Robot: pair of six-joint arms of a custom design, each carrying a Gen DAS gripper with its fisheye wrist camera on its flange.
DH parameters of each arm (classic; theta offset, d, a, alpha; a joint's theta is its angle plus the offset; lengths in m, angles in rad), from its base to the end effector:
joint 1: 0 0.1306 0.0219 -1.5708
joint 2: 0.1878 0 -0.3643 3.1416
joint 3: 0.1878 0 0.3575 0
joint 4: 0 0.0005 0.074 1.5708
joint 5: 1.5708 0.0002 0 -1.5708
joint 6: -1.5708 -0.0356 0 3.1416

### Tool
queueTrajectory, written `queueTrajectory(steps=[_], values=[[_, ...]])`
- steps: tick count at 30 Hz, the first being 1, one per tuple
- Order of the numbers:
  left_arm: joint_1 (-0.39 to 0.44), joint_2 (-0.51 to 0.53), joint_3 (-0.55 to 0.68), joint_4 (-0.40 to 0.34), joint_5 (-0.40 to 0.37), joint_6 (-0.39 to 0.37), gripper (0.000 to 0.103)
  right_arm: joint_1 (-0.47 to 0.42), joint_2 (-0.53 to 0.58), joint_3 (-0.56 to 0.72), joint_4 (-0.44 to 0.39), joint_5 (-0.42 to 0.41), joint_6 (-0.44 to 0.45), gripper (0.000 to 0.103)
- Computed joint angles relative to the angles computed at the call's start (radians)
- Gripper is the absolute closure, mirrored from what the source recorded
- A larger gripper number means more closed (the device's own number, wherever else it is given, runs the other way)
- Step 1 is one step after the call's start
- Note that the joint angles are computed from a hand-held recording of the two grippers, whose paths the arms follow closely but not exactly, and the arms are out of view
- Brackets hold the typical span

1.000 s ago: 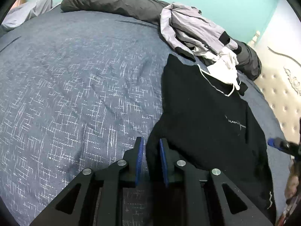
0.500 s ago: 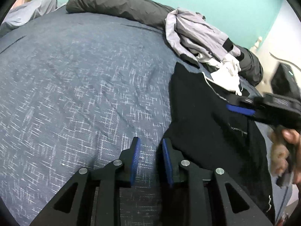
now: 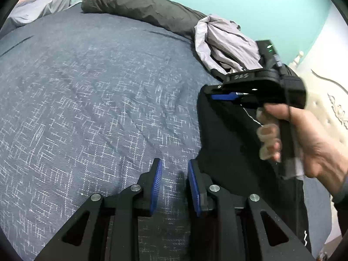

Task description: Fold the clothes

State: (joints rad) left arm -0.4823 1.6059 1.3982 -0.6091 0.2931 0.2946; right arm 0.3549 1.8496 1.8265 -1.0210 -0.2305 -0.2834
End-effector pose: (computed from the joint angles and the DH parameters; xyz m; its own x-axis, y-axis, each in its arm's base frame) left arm 0.4611 -0.2536 0.3332 -0.7978 0.1039 -0.5939 0.4051 0.8220 -0.4003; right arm 0.5577 0.2148 0.3537 -0.9030 -0.0443 -0.4274 -0.2015 0.9222 0.3302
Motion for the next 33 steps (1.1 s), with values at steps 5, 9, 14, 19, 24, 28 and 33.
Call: queueTrajectory(steps=[5, 9, 14, 19, 24, 28, 33], values=[[-0.001, 0.002, 0.004, -0.002, -0.002, -0.005, 0.076, 0.003, 0.045, 0.042, -0.025, 0.027, 0.008, 0.081], [0.0, 0.0, 0.006, -0.006, -0.008, -0.009, 0.076, -0.009, -0.04, -0.029, 0.028, 0.045, 0.02, 0.081], [-0.006, -0.016, 0.008, -0.017, -0.021, -0.02, 0.076, -0.072, -0.25, -0.204, 0.053, 0.045, 0.076, 0.081], [-0.015, -0.047, 0.012, -0.063, 0.001, -0.044, 0.062, -0.158, -0.482, -0.384, -0.008, 0.001, 0.127, 0.081], [-0.017, -0.101, -0.005, -0.117, 0.013, -0.038, 0.061, -0.288, -0.717, -0.552, -0.131, -0.06, 0.178, 0.081], [-0.023, -0.172, -0.031, -0.2, 0.039, -0.056, 0.061, -0.412, -0.885, -0.663, -0.244, -0.105, 0.261, 0.081], [-0.024, -0.259, -0.062, -0.351, 0.059, -0.127, 0.06, -0.582, -1.041, -0.762, -0.41, -0.183, 0.383, 0.078]])
